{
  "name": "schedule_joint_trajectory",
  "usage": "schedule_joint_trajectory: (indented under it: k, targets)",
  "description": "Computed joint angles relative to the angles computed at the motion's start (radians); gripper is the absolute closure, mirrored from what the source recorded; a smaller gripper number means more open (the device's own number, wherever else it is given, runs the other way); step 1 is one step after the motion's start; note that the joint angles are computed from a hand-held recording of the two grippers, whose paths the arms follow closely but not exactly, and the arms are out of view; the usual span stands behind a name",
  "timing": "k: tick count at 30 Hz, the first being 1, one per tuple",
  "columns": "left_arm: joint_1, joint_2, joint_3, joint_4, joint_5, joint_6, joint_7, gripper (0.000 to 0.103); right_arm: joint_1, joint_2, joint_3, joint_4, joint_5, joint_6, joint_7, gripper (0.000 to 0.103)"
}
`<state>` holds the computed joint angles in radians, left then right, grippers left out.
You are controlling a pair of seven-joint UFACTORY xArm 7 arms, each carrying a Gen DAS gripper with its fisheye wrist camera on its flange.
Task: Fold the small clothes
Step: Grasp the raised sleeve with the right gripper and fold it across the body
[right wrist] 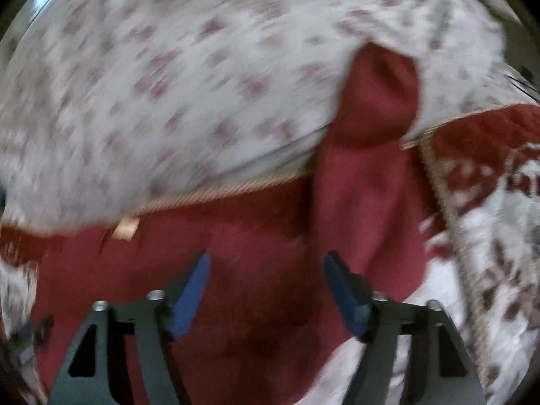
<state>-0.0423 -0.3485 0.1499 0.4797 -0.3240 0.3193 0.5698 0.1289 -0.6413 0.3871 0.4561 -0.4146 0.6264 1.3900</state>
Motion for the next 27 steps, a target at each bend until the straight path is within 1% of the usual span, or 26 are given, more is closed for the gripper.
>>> schedule_joint_trajectory:
  k: [1,4,5,6,9,11,12,14,16,18,20,21,22,23,24,25,26,27]
  targets:
    - [0.0,0.003,0.0,0.002,-0.001,0.0,-0.001,0.01,-0.026,-0.011,-0.02,-0.005,-0.01,0.007,0.0,0.024]
    - [-0.002,0.004,0.0,0.003,-0.004,0.001,0.0,0.01,-0.062,0.028,-0.071,0.02,-0.014,0.024,-0.054,0.024]
    - [-0.003,0.006,0.001,0.004,-0.007,0.001,0.001,0.01,-0.084,0.05,-0.089,0.03,-0.028,0.0,-0.069,0.024]
    - [-0.006,0.007,0.001,0.005,-0.009,0.0,0.004,0.01,-0.102,0.063,-0.091,0.038,-0.039,-0.015,-0.07,0.024]
    - [-0.013,0.013,0.008,0.008,-0.019,-0.002,0.022,0.01,-0.189,0.103,-0.083,0.063,-0.116,-0.071,-0.037,0.024]
    - [-0.016,0.02,0.01,0.015,-0.029,0.003,0.028,0.009,-0.259,0.114,-0.059,0.078,-0.194,-0.081,0.018,0.024]
    - [-0.017,0.025,0.011,0.019,-0.033,0.007,0.032,0.009,-0.28,0.122,-0.061,0.081,-0.222,-0.094,0.036,0.024]
    - [-0.016,0.031,0.009,0.026,-0.041,0.013,0.035,0.009,-0.31,0.146,-0.086,0.078,-0.261,-0.153,0.058,0.024]
    - [-0.014,0.034,0.006,0.029,-0.047,0.016,0.039,0.009,-0.333,0.18,-0.114,0.074,-0.286,-0.237,0.065,0.024]
    - [-0.012,0.035,0.003,0.031,-0.051,0.017,0.042,0.009,-0.352,0.202,-0.116,0.081,-0.309,-0.26,0.06,0.024]
    - [-0.009,0.038,0.0,0.032,-0.051,0.015,0.044,0.009,-0.381,0.228,-0.104,0.093,-0.355,-0.301,0.076,0.026]
    - [-0.008,0.041,-0.003,0.034,-0.05,0.012,0.044,0.009,-0.376,0.228,-0.119,0.088,-0.355,-0.315,0.058,0.028]
    - [-0.008,0.044,-0.004,0.037,-0.05,0.013,0.045,0.009,-0.363,0.222,-0.141,0.078,-0.342,-0.334,0.029,0.031]
    - [-0.007,0.047,-0.005,0.041,-0.049,0.017,0.044,0.009,-0.351,0.214,-0.151,0.073,-0.324,-0.336,0.001,0.047]
    - [-0.004,0.048,-0.005,0.047,-0.047,0.027,0.044,0.009,-0.336,0.199,-0.166,0.069,-0.298,-0.323,-0.039,0.076]
    - [-0.004,0.047,-0.007,0.046,-0.05,0.024,0.043,0.009,-0.305,0.175,-0.193,0.065,-0.253,-0.296,-0.101,0.089]
    - [-0.003,0.046,-0.006,0.049,-0.053,0.029,0.043,0.009,-0.283,0.153,-0.235,0.053,-0.207,-0.303,-0.167,0.093]
    - [-0.002,0.045,-0.007,0.05,-0.053,0.031,0.042,0.009,-0.26,0.127,-0.263,0.044,-0.164,-0.297,-0.222,0.093]
